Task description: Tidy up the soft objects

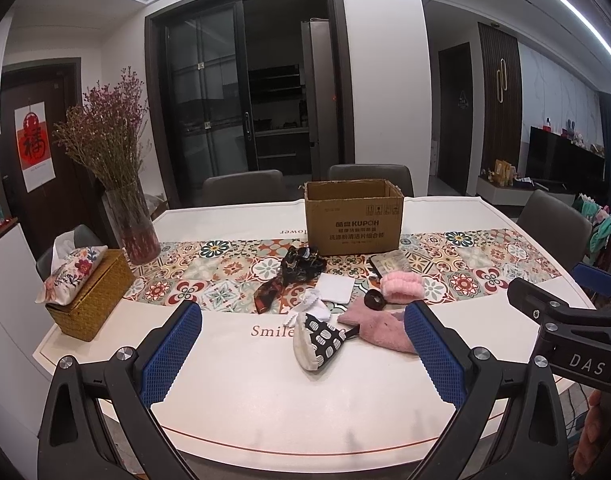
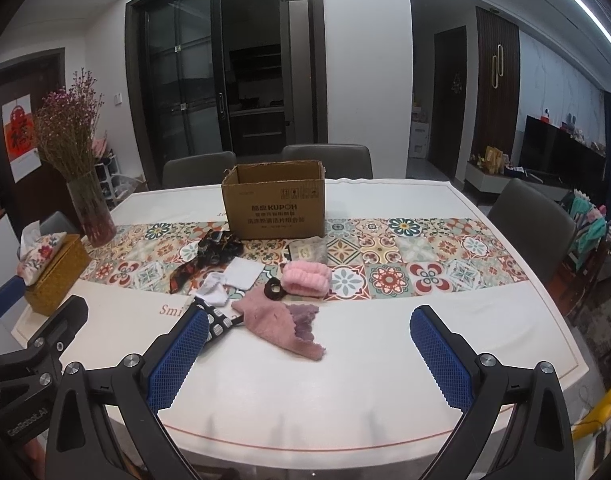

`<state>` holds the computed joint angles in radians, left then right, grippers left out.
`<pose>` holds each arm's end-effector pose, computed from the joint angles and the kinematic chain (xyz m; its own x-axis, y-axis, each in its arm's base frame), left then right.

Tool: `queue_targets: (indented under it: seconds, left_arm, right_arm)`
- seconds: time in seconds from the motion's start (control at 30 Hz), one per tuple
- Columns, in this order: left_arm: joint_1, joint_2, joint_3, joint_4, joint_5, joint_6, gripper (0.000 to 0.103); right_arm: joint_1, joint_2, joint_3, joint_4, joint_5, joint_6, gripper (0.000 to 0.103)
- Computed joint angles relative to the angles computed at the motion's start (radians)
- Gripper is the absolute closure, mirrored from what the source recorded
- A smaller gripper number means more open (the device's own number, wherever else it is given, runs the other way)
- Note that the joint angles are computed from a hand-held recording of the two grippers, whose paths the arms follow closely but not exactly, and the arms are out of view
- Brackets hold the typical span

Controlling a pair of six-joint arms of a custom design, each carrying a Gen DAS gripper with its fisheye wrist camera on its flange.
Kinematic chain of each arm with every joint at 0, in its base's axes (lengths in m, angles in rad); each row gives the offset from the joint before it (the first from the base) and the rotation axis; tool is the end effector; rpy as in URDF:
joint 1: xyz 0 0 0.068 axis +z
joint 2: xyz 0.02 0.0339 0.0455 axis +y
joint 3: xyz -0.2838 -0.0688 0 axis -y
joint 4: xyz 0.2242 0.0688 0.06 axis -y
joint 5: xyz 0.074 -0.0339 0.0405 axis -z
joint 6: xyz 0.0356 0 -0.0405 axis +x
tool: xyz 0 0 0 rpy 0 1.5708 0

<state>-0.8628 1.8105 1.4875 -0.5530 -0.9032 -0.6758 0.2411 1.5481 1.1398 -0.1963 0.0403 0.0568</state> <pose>0.2687 -0.2709 0.3011 -0.4794 -0.0355 -0.8769 -0.2006 0.9771 0.0702 0.3240 0.0782 0.3010 -0.5628 -0.0800 -0.8227 -0.1747 0.9843 0.0238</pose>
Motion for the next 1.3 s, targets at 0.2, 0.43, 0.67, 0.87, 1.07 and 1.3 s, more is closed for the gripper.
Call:
queue_targets:
  seconds: [0.2,0.43,0.67,0.87,1.07,1.3]
  left_arm:
    - [-0.002,-0.001,-0.003,0.009,-0.005,0.005,0.000]
    - [-0.003,-0.001,-0.005,0.016,-0.013,0.015,0.000]
    - [-0.001,0.004,0.002,0.020,-0.013,0.026,0.000]
    - [-0.002,0.006,0.005,0.022,-0.016,0.031,0.000]
    - [0.003,0.006,0.010,0.020,-0.008,0.036,0.000]
    - [0.012,0.008,0.014,0.021,0.003,0.042,0.000]
  right_arm:
    - [-0.002,-0.003,-0.001,0.006,0.003,-0.005,0.001]
    - [-0.006,-0.013,-0.008,0.004,0.003,-0.008,0.001]
    - [-0.009,-0.013,0.000,-0.001,0.006,-0.011,0.001]
    - [-0.009,-0.009,0.007,-0.006,0.007,-0.012,0.001]
    - [-0.009,-0.008,0.007,-0.006,0.007,-0.010,0.001]
    - [-0.012,-0.003,0.013,-0.009,0.003,-0.012,0.001]
